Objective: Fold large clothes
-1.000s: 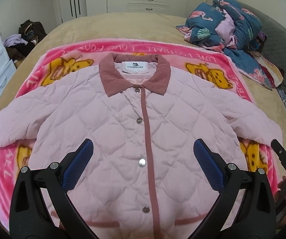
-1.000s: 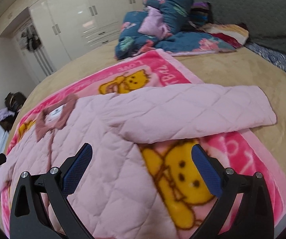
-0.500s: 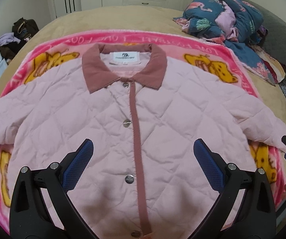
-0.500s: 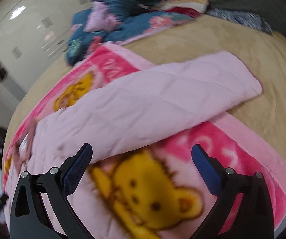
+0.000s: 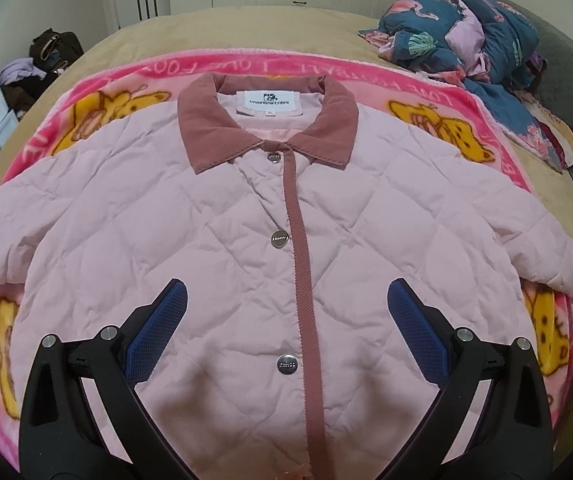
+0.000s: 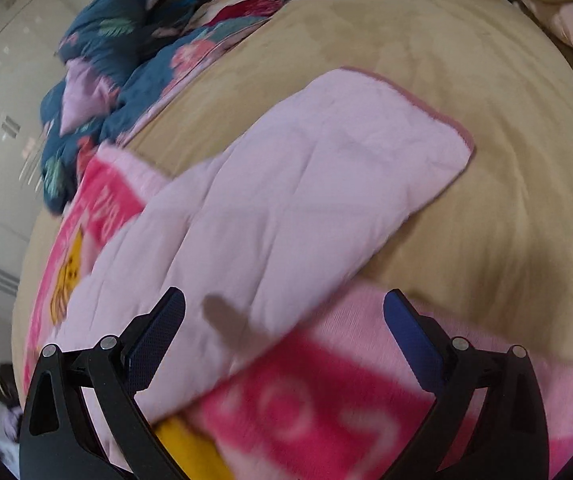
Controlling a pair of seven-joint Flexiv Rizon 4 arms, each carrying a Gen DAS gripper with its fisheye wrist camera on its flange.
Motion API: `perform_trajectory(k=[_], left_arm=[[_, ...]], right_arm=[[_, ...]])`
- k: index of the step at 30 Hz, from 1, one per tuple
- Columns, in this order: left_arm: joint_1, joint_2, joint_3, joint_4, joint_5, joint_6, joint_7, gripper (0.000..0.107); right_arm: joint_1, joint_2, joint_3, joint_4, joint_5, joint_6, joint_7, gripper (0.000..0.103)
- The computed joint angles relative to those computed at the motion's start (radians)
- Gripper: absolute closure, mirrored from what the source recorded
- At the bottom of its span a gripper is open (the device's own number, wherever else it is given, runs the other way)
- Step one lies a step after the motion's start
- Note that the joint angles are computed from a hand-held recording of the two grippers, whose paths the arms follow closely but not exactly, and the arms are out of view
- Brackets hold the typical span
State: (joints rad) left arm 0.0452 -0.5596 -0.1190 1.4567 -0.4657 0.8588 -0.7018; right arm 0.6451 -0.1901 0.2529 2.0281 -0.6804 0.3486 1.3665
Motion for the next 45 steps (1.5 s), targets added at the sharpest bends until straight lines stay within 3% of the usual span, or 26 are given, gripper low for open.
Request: perform_trajectory(k=[7, 10, 12, 13, 15, 17, 20, 25, 33, 38, 45], left_arm=[[-0.005, -0.032, 0.016, -0.086, 0.048, -0.053, -0.013, 0.013], [-0.003, -0.054, 0.013, -0.148, 0.053, -0.089, -0.025, 0.013], [0.002, -0.067, 0.007, -0.18, 0.044, -0.107, -0.035, 0.013], [0.005, -0.074, 0.006, -0.195, 0.04, -0.116, -0.041, 0.013], [0.009, -0.081, 0.005, -0.212, 0.036, -0.134, -0.049, 0.013], [0.02, -0.086, 0.002, -0.222, 0.026, -0.159, -0.053, 0.013], [0.024, -0.092, 0.01, -0.229, 0.033, -0.169, -0.058, 0.013], [0.049, -0.092, -0.002, -0.24, 0.007, -0.209, -0.051, 0.013], [0.081, -0.07, -0.004, -0.243, -0.027, -0.194, 0.005, 0.013], [0.109, -0.062, -0.015, -0.265, -0.066, -0.203, 0.036, 0.013], [0.148, -0.087, -0.022, -0.341, -0.128, -0.278, 0.002, 0.013]], right_arm=[[-0.036, 0.092, 0.015, 0.182, -0.072, 0.058, 0.272, 0.005], [-0.052, 0.118, 0.025, 0.22, -0.104, 0.052, 0.318, 0.027], [-0.058, 0.132, 0.034, 0.23, -0.107, 0.042, 0.333, 0.052], [-0.062, 0.138, 0.035, 0.232, -0.12, 0.034, 0.326, 0.056], [-0.055, 0.143, 0.044, 0.202, -0.146, -0.04, 0.27, 0.068], [-0.046, 0.142, 0.048, 0.16, -0.182, -0.112, 0.19, 0.074], [-0.032, 0.124, 0.044, 0.07, -0.244, -0.213, 0.023, 0.077], [-0.003, 0.062, 0.017, -0.078, -0.399, -0.293, -0.205, 0.077], [0.037, -0.067, -0.068, -0.307, -0.61, -0.214, -0.461, 0.082], [0.071, -0.14, -0.126, -0.444, -0.661, -0.16, -0.567, 0.082], [0.127, -0.262, -0.215, -0.654, -0.701, -0.06, -0.709, 0.082]])
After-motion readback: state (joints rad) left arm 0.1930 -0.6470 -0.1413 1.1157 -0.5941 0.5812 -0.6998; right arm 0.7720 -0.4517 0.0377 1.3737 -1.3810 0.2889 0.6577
